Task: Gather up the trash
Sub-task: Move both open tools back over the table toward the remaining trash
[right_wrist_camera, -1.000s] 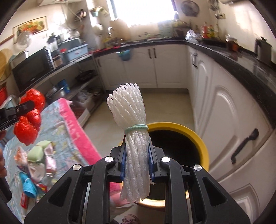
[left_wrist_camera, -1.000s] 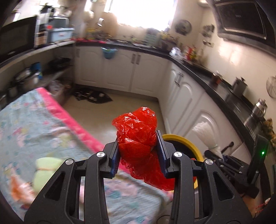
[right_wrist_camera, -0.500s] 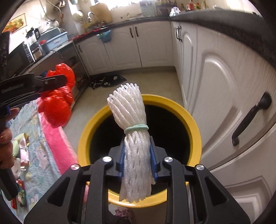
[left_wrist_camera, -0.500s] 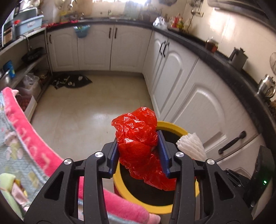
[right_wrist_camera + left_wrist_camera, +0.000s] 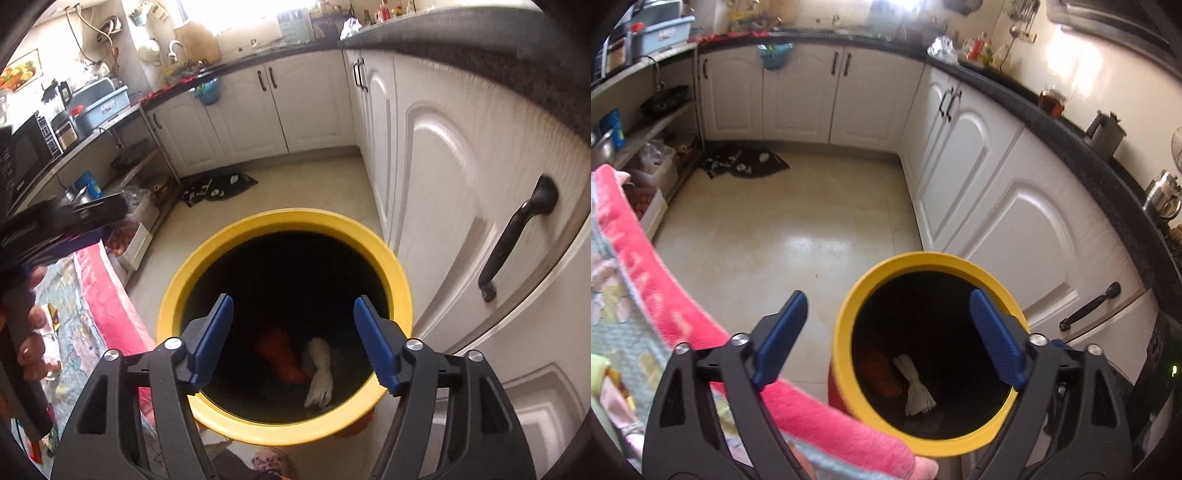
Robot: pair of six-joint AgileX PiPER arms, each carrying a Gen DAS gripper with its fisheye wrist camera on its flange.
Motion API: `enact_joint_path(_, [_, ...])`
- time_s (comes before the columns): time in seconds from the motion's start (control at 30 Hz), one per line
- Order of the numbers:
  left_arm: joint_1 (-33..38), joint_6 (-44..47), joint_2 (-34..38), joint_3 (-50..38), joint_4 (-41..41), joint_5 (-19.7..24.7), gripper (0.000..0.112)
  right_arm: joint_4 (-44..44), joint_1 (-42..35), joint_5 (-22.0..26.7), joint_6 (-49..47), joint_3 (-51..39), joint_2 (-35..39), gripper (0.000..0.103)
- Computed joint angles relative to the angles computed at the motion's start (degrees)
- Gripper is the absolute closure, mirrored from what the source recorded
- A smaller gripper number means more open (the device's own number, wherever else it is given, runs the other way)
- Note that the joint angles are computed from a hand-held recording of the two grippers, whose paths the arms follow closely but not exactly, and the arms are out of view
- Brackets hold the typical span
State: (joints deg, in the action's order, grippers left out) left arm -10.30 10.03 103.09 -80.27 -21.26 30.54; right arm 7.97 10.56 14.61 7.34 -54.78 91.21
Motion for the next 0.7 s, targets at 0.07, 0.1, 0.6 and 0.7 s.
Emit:
enact_joint_path(0.07, [0.8,0.3,-4.5,4.3,0.4,-2.2,0.02,-1.3,0.8,-0.4,1.3,0.2,-1.4,0.036])
enact_joint_path(0.1, [1.3,0.3,-6.3,5.7,0.9,-2.6,0.02,-1.9,1.3,0.0,2.0,-0.5,-1.5,0.036])
enact_joint_path(0.6, [24.3,10.5,-35.2,24.3,-6.8,1.4,0.02,-17.6,17.6,1.0,17.4,-3.9,-10.8,0.024])
enact_joint_path(0.7, [33.7,18.7,-39.5,26.7,-12.8,4.8,0.02,-22.7,22.6,2.0,22.1,-5.3,-11.6,0.023])
